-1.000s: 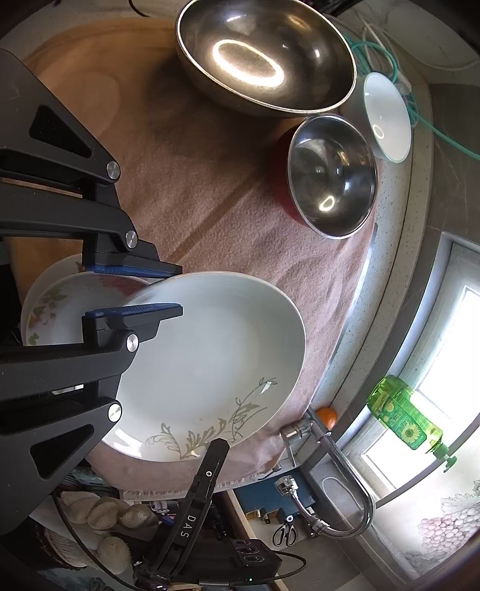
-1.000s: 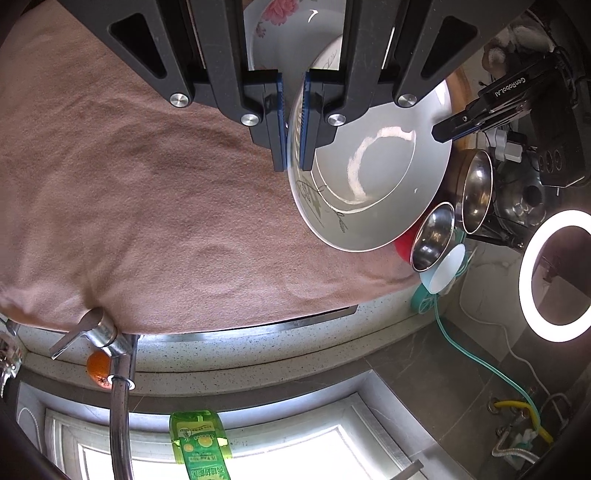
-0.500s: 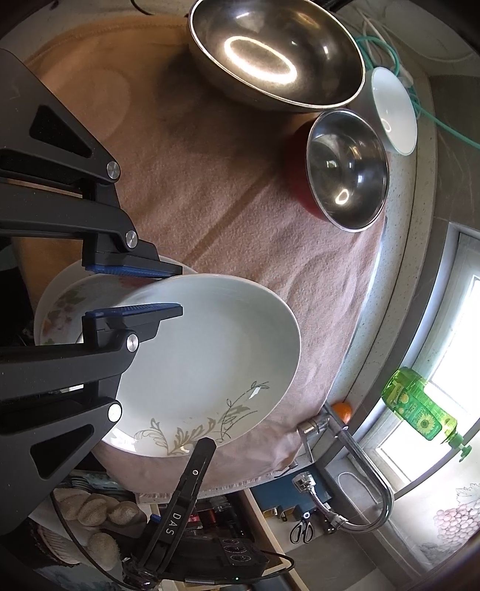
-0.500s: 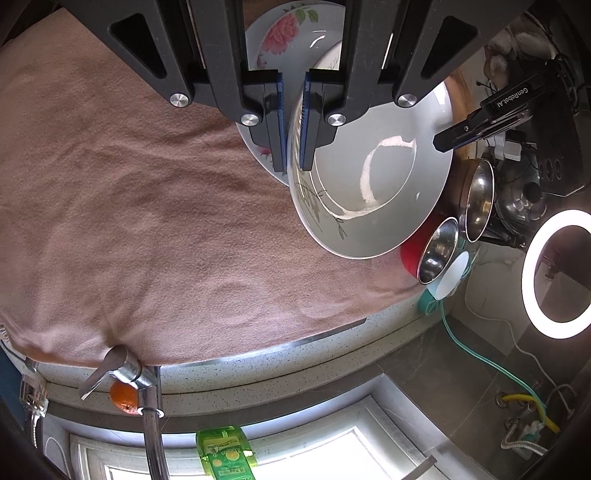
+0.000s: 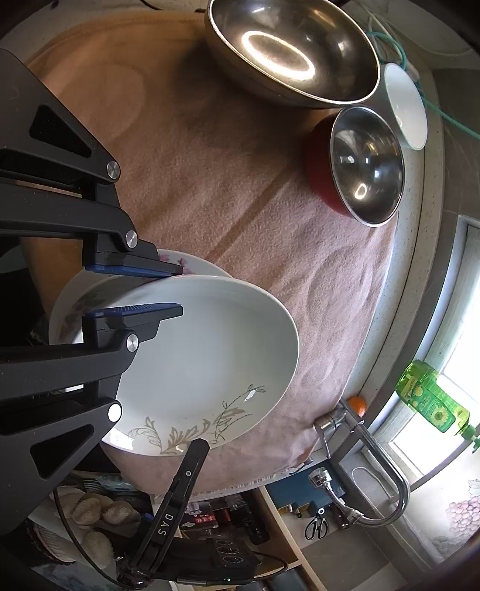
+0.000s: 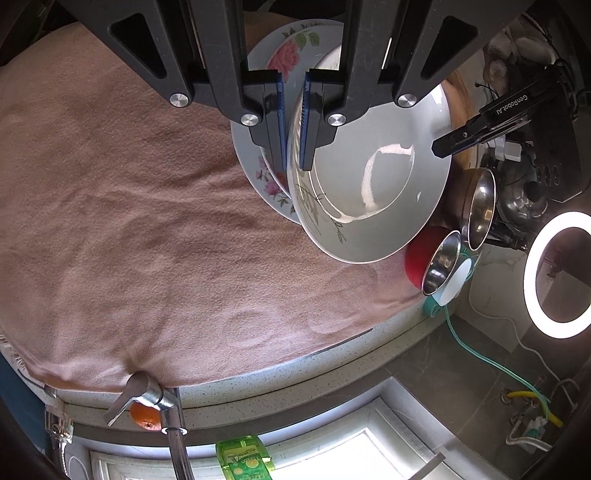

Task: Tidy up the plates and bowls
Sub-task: 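Lower the white plate onto the pink-flower plate stack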

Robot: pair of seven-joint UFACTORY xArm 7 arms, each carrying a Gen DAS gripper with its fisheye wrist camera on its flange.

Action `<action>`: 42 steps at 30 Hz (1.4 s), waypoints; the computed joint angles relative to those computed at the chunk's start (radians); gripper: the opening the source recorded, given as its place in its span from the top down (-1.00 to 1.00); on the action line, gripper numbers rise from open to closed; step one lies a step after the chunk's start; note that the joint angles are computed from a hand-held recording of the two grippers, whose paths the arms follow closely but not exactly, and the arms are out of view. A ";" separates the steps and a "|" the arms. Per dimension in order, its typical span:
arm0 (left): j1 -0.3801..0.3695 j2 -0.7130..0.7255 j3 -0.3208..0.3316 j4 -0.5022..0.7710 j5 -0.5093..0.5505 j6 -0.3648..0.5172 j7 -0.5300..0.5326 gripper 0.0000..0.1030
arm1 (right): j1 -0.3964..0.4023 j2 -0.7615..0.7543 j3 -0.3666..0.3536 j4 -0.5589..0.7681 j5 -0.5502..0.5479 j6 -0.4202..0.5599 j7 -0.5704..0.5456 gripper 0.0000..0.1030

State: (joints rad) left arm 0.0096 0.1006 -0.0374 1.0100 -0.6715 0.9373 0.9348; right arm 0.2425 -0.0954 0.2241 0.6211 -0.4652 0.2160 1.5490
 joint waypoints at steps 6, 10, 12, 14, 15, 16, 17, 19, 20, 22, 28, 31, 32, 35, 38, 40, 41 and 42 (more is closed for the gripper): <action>-0.001 -0.003 0.000 -0.014 0.007 0.002 0.011 0.78 | -0.006 -0.011 0.017 -0.022 -0.034 -0.008 0.073 0.87; -0.003 -0.003 -0.001 -0.022 0.010 0.003 0.015 0.78 | -0.007 -0.022 0.029 -0.033 -0.050 0.000 0.103 0.87; -0.004 -0.003 -0.001 -0.023 0.012 0.004 0.019 0.78 | -0.009 -0.025 0.033 -0.040 -0.056 -0.005 0.118 0.87; -0.004 -0.003 -0.001 -0.024 0.014 0.004 0.020 0.78 | -0.010 -0.026 0.035 -0.047 -0.057 -0.009 0.127 0.87; -0.004 -0.004 -0.001 -0.026 0.014 0.003 0.021 0.78 | -0.009 -0.026 0.035 -0.050 -0.054 -0.011 0.128 0.87; -0.004 -0.003 -0.001 -0.027 0.015 0.001 0.021 0.78 | -0.008 -0.024 0.035 -0.052 -0.051 -0.013 0.128 0.87; -0.006 -0.002 -0.002 -0.028 0.016 -0.002 0.020 0.78 | -0.007 -0.022 0.036 -0.052 -0.049 -0.014 0.127 0.87; -0.006 0.001 -0.001 -0.027 0.019 -0.004 0.018 0.78 | -0.005 -0.019 0.036 -0.055 -0.046 -0.016 0.127 0.87; -0.006 0.003 -0.002 -0.027 0.021 -0.004 0.019 0.78 | -0.003 -0.017 0.035 -0.055 -0.045 -0.016 0.125 0.87; -0.006 0.005 -0.003 -0.028 0.024 -0.007 0.019 0.78 | -0.001 -0.010 0.035 -0.053 -0.045 -0.014 0.127 0.87; -0.008 -0.001 -0.005 -0.040 0.028 -0.017 0.028 0.78 | 0.016 0.000 0.021 -0.063 -0.010 -0.025 0.104 0.87; -0.008 0.000 -0.004 -0.039 0.029 -0.017 0.029 0.78 | 0.015 0.003 0.024 -0.059 -0.021 -0.022 0.116 0.87; -0.008 0.000 -0.004 -0.038 0.029 -0.015 0.029 0.78 | 0.016 0.003 0.023 -0.060 -0.021 -0.022 0.115 0.87; -0.009 -0.001 -0.005 -0.040 0.031 -0.017 0.031 0.78 | 0.023 0.000 0.019 -0.063 -0.011 -0.019 0.104 0.87; -0.010 -0.004 -0.005 -0.043 0.037 -0.014 0.039 0.78 | 0.022 -0.001 0.018 -0.065 -0.006 -0.021 0.102 0.87; -0.011 -0.006 -0.005 -0.044 0.040 -0.007 0.045 0.78 | 0.020 -0.003 0.017 -0.068 -0.003 -0.024 0.100 0.87; -0.012 -0.009 -0.005 -0.046 0.042 -0.007 0.047 0.78 | 0.020 -0.005 0.015 -0.071 0.002 -0.028 0.093 0.87; -0.014 -0.012 -0.005 -0.050 0.046 -0.016 0.048 0.78 | 0.020 -0.005 0.014 -0.074 0.010 -0.032 0.086 0.87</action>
